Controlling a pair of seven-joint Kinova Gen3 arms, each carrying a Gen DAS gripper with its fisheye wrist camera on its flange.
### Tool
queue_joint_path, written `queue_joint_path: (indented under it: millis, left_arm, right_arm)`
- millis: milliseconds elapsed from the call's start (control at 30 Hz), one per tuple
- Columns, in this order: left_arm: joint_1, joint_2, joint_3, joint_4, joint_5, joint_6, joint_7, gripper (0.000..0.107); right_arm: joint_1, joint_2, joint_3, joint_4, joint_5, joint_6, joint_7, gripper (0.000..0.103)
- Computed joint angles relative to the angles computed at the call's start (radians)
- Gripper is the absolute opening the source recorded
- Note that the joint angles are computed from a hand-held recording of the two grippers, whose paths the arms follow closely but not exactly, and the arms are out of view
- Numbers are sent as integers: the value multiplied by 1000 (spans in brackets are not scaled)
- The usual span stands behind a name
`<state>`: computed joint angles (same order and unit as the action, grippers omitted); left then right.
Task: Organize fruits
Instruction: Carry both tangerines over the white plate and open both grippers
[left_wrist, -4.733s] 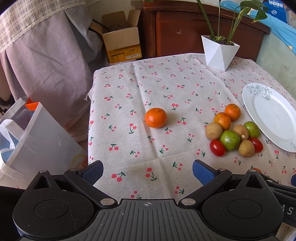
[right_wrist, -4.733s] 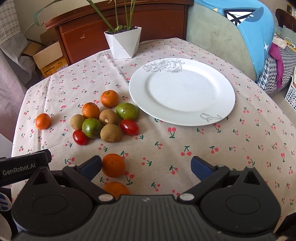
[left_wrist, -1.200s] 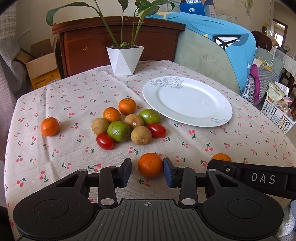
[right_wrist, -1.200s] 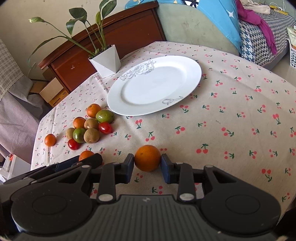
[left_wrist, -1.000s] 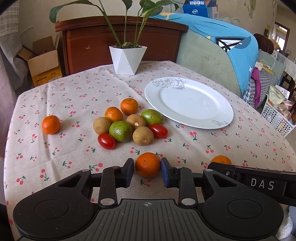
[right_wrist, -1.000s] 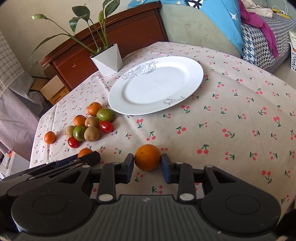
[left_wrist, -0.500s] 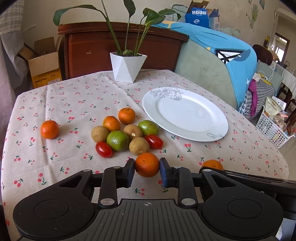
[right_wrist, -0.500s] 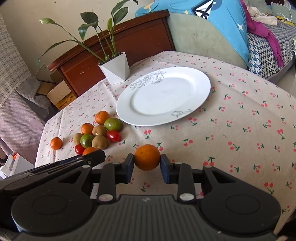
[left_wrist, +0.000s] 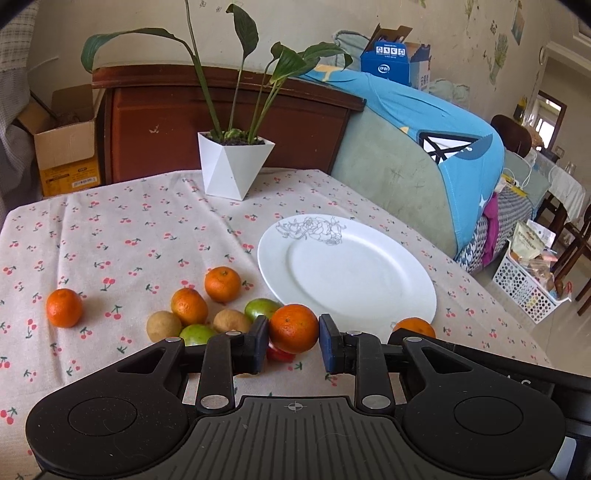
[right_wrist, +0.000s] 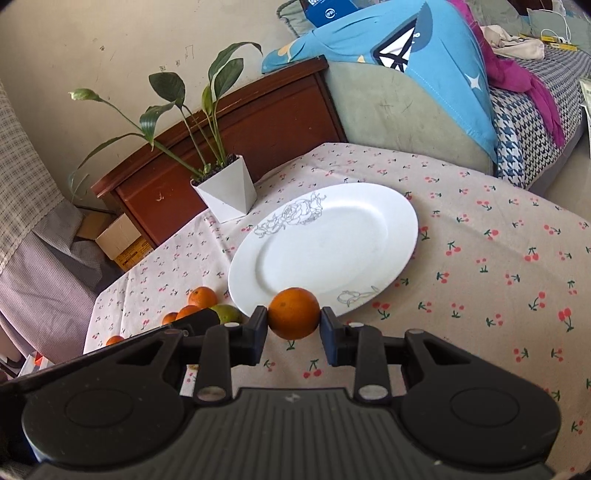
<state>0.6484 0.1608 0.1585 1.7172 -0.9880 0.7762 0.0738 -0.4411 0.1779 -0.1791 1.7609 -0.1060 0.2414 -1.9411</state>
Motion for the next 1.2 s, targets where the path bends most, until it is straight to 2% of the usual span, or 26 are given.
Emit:
queue_joint_path:
  millis: [700, 967, 1200]
  left_arm:
    - [-20, 83, -89, -61, 63, -133, -82, 26]
    - [1, 97, -112, -79, 68, -117, -88, 33]
    - [7, 89, -110, -80, 70, -94, -85, 34]
  right_arm:
    - [-9, 85, 42, -68, 3, 2, -99, 32]
    - [-10, 86, 44, -67, 17, -8, -134, 33]
    - [20, 86, 10, -68, -6, -5, -111, 33]
